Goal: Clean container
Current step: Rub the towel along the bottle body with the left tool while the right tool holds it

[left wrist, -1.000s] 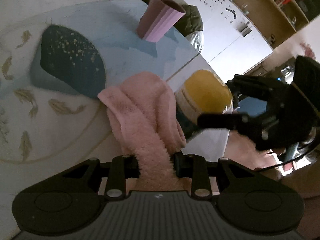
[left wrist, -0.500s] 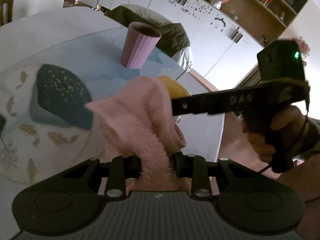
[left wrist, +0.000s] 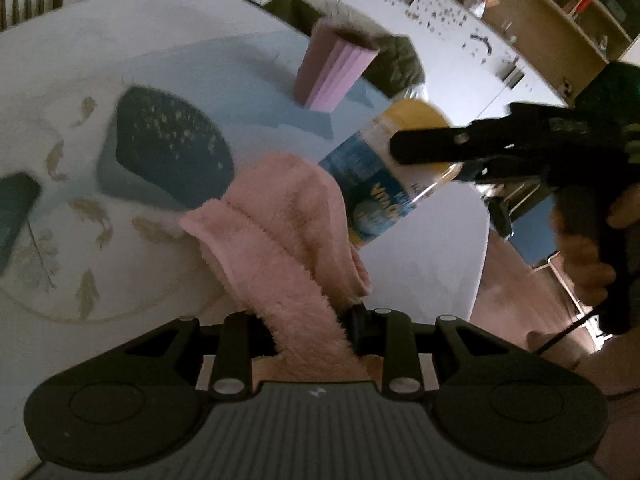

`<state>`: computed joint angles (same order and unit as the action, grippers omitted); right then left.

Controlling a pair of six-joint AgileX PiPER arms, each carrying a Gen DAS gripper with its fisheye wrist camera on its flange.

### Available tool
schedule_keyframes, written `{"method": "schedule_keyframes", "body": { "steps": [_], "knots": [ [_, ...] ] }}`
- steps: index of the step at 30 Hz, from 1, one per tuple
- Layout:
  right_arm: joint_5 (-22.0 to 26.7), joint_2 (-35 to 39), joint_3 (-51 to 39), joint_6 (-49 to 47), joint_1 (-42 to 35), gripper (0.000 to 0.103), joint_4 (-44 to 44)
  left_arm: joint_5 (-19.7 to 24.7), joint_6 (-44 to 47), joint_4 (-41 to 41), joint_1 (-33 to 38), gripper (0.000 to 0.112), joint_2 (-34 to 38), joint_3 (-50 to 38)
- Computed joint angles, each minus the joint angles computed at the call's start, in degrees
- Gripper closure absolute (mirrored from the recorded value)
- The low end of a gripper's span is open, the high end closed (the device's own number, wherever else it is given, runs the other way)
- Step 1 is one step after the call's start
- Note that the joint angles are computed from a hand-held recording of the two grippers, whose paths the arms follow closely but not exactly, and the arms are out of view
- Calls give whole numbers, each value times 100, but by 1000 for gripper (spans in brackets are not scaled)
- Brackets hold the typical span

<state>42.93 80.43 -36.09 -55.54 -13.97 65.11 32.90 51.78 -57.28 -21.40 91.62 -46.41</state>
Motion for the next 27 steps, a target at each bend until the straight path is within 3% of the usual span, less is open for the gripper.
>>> {"method": "schedule_keyframes", "body": {
  "steps": [6, 11, 21, 24, 27],
  "knots": [
    [-361, 31, -46, 366, 178, 42, -10, 233, 139, -193, -102, 84, -470, -54],
    [-88, 123, -121, 543, 287, 42, 82, 12, -21, -112, -385, 84, -398, -160],
    [-255, -79, -117, 674, 604, 42, -120, -309, -355, 327, -83, 84, -199, 10],
    [-606, -114, -255, 1468, 953, 42, -907, -458, -533, 654, 107, 84, -302, 141],
    [-1062, -80, -410, 2799, 1511, 42, -2260, -737, -933, 1236, 209, 84, -370, 235]
  ]
}}
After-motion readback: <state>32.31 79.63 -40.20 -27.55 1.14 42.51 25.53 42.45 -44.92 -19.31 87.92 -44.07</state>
